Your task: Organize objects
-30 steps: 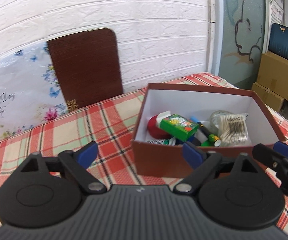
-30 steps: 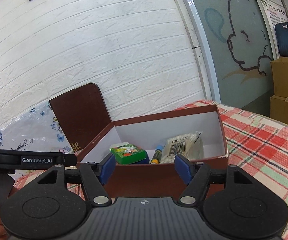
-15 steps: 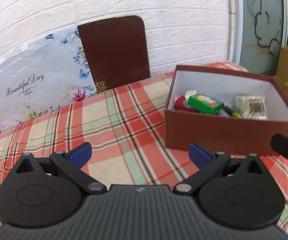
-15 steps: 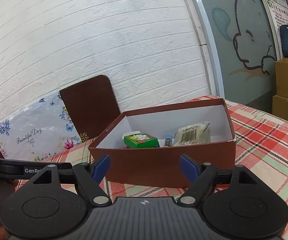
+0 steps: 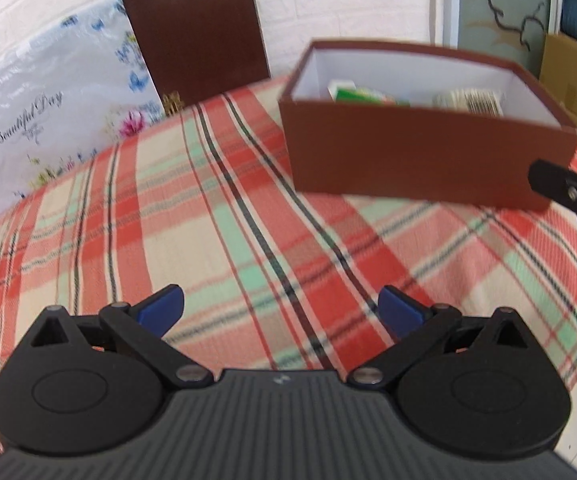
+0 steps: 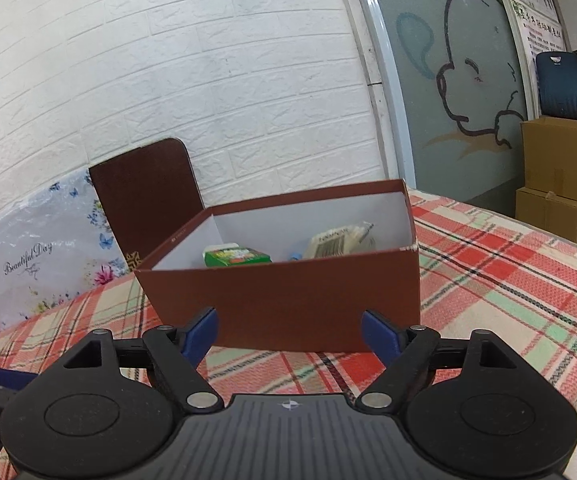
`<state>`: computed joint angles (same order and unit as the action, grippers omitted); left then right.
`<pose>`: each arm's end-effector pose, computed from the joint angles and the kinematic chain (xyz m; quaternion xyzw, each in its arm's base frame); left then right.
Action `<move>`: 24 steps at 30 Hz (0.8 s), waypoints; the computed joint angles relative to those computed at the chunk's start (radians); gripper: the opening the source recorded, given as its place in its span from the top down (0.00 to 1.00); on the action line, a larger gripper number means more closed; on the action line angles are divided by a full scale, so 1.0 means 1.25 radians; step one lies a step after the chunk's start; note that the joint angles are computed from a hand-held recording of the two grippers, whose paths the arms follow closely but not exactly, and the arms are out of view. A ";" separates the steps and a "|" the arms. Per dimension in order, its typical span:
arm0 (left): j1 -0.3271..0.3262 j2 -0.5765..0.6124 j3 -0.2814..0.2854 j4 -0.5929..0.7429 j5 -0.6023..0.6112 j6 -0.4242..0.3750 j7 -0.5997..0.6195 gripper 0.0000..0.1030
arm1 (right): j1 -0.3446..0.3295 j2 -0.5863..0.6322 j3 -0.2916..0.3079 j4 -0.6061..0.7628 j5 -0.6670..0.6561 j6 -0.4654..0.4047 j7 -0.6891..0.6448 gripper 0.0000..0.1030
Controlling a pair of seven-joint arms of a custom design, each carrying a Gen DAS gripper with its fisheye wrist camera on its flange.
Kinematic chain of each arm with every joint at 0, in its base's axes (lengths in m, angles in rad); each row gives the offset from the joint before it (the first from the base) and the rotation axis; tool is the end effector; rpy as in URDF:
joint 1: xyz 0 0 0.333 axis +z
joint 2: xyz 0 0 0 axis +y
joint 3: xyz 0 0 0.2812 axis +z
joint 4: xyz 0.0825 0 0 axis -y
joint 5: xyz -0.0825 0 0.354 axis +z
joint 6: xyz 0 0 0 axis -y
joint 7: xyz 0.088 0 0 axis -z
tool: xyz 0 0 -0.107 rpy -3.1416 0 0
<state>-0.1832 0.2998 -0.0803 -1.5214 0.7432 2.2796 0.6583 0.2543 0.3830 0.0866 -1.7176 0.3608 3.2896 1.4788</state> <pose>0.6363 -0.1479 0.5188 -0.7436 0.5515 -0.1482 0.3476 0.6344 0.1768 0.4910 -0.5914 0.5838 -0.2668 0.4881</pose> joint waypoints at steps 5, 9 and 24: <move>-0.005 0.010 -0.005 0.009 -0.017 -0.012 0.019 0.00 | -0.013 0.010 0.009 0.010 0.006 -0.014 0.006 0.23; -0.011 0.025 -0.004 0.028 -0.019 -0.027 0.035 0.00 | -0.017 0.018 0.010 0.019 0.006 -0.017 0.008 0.22; -0.041 0.110 0.009 0.146 -0.043 -0.100 0.118 0.00 | -0.015 0.057 -0.015 0.063 0.004 -0.064 0.044 0.22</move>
<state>-0.2347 0.4371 -0.0691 -1.3390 0.6894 2.1546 0.8053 0.2360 0.4538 0.0682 -1.6392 0.3659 3.2095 1.5336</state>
